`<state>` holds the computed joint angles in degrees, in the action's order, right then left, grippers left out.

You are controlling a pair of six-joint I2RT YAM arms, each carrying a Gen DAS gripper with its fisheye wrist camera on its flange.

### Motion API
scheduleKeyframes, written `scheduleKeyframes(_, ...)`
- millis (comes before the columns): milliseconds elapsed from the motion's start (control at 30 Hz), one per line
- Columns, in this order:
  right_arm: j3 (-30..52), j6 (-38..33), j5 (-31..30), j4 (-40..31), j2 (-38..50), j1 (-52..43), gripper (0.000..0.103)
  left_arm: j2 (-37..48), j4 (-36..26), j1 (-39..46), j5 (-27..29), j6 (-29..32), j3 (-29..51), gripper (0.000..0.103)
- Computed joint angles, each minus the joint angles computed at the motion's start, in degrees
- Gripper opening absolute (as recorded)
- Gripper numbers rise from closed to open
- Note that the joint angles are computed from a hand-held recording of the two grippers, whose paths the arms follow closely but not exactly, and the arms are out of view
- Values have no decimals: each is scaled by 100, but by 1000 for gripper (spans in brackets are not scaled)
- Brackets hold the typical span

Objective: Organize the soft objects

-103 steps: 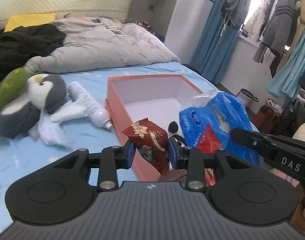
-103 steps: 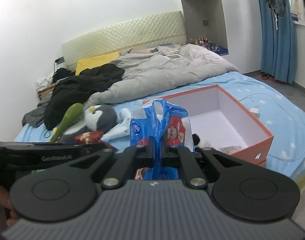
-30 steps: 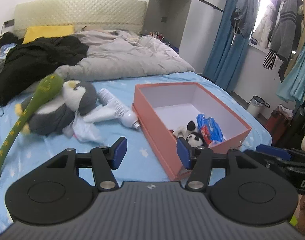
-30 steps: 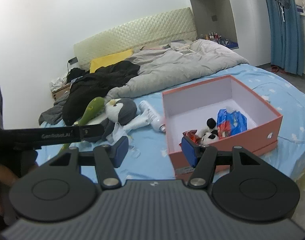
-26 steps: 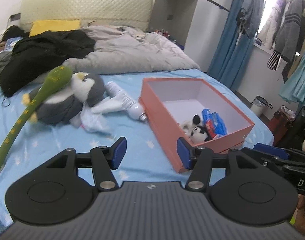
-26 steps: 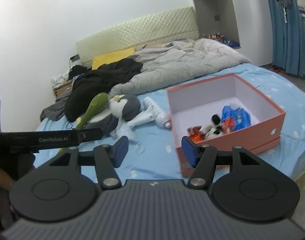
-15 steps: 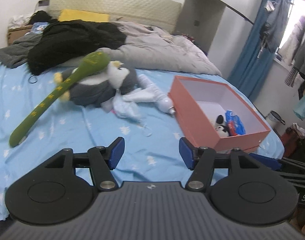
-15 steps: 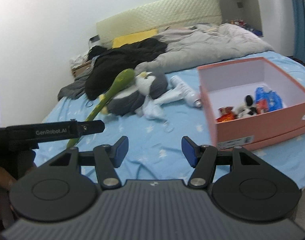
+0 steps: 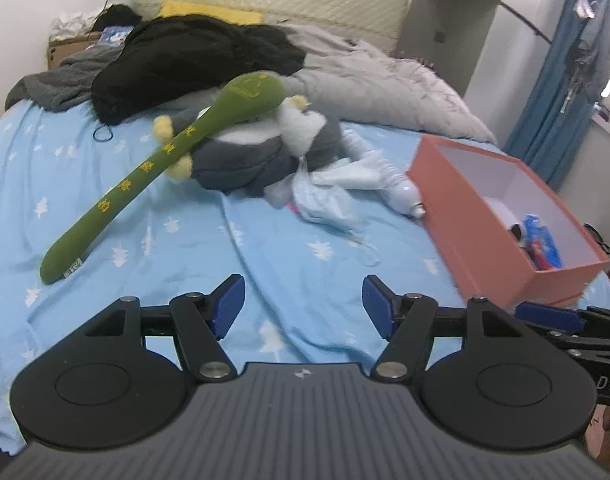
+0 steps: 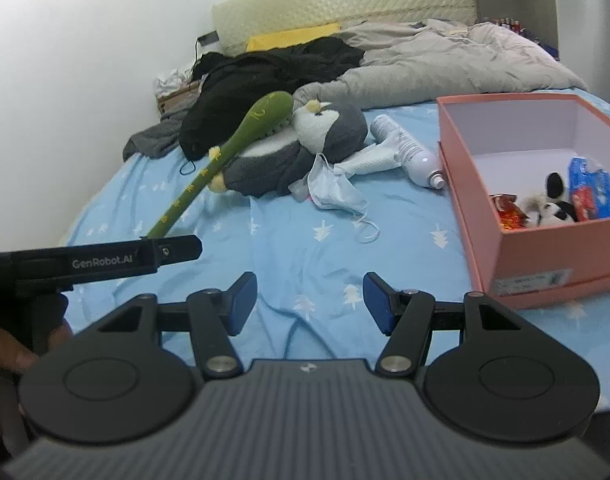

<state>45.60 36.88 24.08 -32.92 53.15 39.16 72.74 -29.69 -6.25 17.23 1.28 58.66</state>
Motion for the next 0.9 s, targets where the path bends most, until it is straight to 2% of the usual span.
scheduleKeyframes(200,-149,-768,-790,1155,888,-955,61,1325,726,76,-94,58,339,70)
scheduleKeyframes(400,-37,-1247,-1416,2128,2059,-1735,61,2716,1178,2,-217,195,1194,70)
scheduleKeyframes(533,215,-1510,-1749,2611,2816,-2140,61,3671,1180,-90,-326,368,2064,70)
scheduleKeyframes(733,887,-2043,-2125,3169,3971,-2610,60,4926,1095,-178,-142,560,3357,69)
scheduleKeyframes(900,1405,-2296,-2294,3399,4696,-2829,58,5662,923,-188,207,267,4250,58)
